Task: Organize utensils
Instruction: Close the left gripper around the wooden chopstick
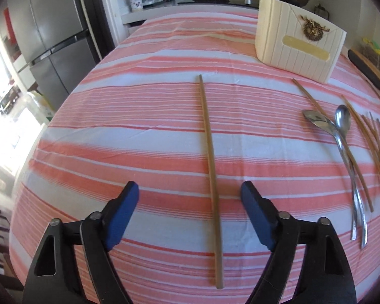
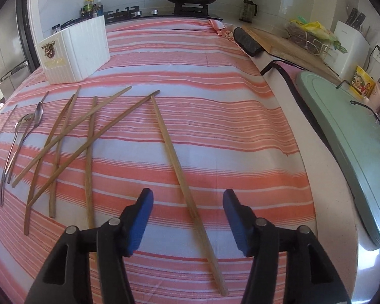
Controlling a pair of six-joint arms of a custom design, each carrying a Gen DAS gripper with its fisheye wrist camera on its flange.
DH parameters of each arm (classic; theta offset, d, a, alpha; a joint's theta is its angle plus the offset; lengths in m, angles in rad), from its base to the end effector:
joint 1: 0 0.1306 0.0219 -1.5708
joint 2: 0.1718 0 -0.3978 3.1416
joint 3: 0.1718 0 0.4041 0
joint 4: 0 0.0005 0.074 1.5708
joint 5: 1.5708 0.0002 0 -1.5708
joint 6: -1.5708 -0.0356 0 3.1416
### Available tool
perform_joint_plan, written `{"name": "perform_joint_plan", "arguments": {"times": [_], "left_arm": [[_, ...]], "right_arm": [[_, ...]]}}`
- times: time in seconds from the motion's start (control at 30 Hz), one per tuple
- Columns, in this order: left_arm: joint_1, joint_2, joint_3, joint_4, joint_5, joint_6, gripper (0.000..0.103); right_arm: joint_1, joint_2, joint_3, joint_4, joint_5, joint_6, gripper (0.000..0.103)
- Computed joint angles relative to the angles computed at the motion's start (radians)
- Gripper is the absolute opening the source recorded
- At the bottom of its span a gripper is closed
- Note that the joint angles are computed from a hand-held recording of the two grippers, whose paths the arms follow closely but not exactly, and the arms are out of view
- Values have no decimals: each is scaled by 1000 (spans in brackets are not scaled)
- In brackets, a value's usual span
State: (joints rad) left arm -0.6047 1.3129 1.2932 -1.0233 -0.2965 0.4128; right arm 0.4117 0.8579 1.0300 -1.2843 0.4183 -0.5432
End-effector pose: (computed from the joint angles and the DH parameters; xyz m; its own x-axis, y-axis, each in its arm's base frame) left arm 0.3725 -0.2454 0.4255 -0.8206 0.1007 -0.5626 0.1020 0.9944 0.0292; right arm 0.2462 0.0912 0.4452 -0.8073 0.1629 -0.5672 0.2528 0.9639 -0.0830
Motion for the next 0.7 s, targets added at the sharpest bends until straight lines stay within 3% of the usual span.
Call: {"name": "perform_joint_plan", "arguments": {"times": [0.1,0.27,0.4,0.5,0.6,0.67,0.7], "left_arm": [[22,2,-3,-8,21,11,102],[23,1,-7,-3,27,1,103],[40,-1,6,-42,79,-38,103],[79,44,77,-107,192,-118,102],[104,111,162,-137,231,-186,101],[119,173,230,-175,263,-221,87],[125,205,265,-197,270,-229,86]], "right_arm": [[-23,-14,-27,39,-33,10,62],[-46,-24,-36,53,-82,62,64],[-89,23,14,-9,-155,112,65],[-148,95,85,-81,-259,168,66],[-188,168,145,-87,-325,239,61],[-205,228,183,-90,-321,279,50],[-211,257,201,-89,-323,285,47]]}}
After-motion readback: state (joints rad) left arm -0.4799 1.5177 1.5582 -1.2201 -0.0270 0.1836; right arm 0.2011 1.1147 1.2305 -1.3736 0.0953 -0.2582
